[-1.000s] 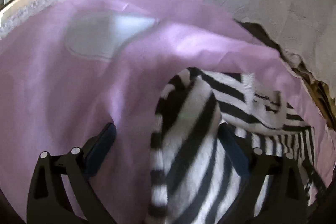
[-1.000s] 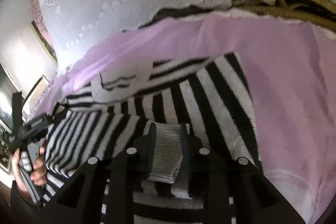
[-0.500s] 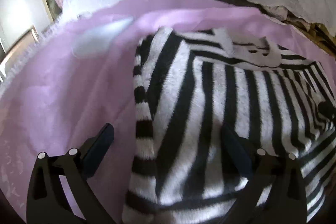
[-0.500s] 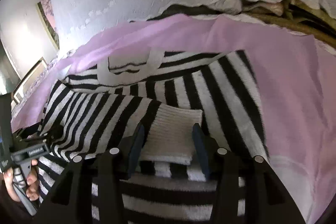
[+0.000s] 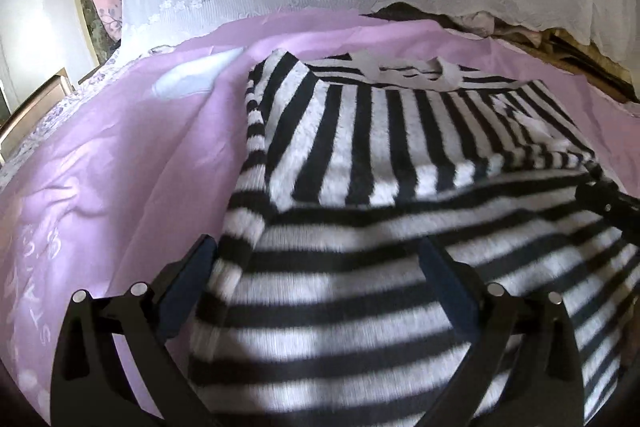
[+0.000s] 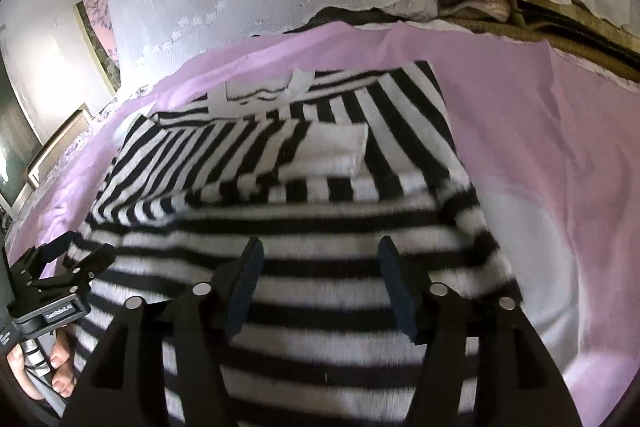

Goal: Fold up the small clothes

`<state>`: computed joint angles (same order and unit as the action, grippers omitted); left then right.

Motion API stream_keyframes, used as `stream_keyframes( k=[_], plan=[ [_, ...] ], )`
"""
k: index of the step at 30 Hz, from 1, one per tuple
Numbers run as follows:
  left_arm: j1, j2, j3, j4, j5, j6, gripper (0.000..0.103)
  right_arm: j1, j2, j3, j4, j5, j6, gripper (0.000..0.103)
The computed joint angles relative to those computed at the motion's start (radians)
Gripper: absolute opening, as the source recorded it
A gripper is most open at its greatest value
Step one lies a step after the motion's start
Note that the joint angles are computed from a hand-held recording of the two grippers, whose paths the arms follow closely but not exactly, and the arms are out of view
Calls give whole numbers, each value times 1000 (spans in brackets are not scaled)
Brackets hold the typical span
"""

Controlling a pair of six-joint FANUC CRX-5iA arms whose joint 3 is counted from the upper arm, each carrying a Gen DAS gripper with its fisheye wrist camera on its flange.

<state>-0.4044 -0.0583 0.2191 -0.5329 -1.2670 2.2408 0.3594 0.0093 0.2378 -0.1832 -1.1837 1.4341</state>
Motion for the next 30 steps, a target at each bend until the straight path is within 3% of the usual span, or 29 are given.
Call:
stream_keyframes(
  k=[13, 17, 30],
  plan=[
    [-168, -74, -57, -148, -78, 123, 98, 58, -179, -171, 82, -30, -8, 75],
    [-221, -92, -64, -198, -99, 149, 98, 40, -212, -186, 58, -47, 0, 78],
    [-268, -157, -115, -218, -94, 217, 98, 43, -314, -250, 58, -73, 3, 85]
  ],
)
